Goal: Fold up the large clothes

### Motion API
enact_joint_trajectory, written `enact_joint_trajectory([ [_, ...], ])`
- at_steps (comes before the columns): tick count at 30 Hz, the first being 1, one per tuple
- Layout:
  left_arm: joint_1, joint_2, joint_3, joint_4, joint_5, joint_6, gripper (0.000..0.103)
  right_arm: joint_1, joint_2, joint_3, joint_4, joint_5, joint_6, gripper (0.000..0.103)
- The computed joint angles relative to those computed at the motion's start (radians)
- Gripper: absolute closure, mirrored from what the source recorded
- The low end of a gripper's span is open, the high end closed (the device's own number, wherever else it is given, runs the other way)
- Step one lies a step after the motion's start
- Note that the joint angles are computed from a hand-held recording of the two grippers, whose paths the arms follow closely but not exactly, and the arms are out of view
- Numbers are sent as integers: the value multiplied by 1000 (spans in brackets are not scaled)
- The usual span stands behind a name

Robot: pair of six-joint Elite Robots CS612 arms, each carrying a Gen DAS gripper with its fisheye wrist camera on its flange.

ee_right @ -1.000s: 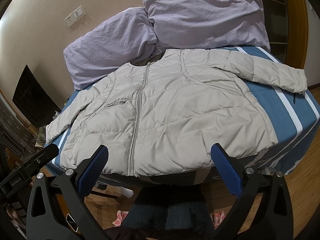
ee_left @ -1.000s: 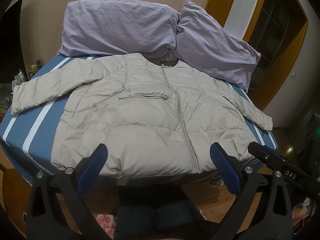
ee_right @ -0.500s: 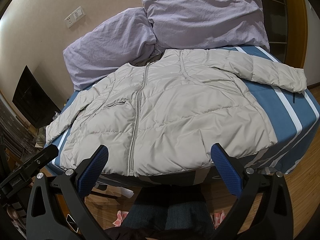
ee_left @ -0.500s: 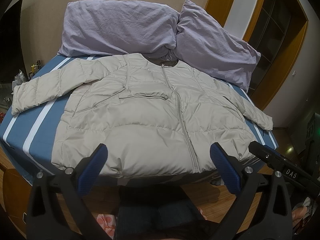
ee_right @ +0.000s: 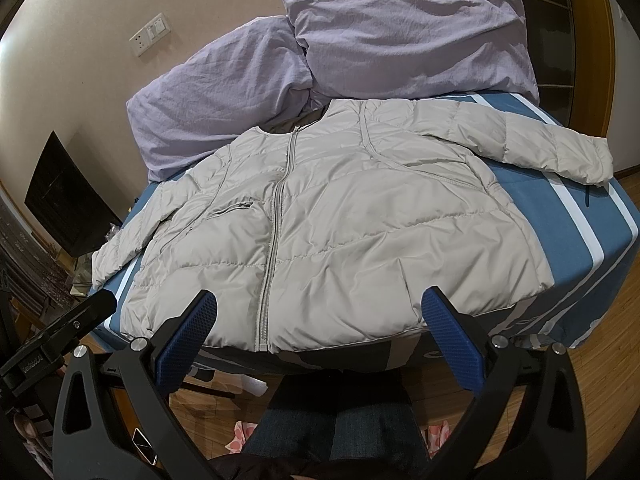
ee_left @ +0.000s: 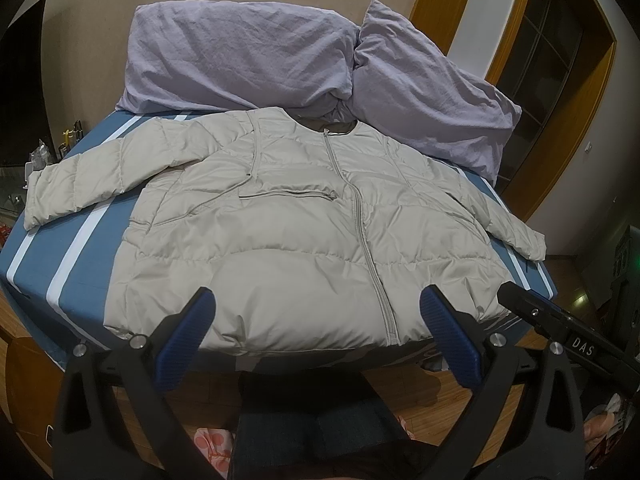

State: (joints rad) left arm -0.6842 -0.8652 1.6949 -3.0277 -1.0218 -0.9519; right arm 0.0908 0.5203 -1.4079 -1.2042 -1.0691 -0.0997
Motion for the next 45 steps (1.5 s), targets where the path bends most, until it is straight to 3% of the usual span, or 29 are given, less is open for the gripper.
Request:
enact_joint_trajectory([
  [33,1,0,-1,3,-2,0,2,4,0,9,-10,-5,5,1],
  [45,40,31,-54,58,-26,19,2,2,-25,93,-86,-67,46,1],
])
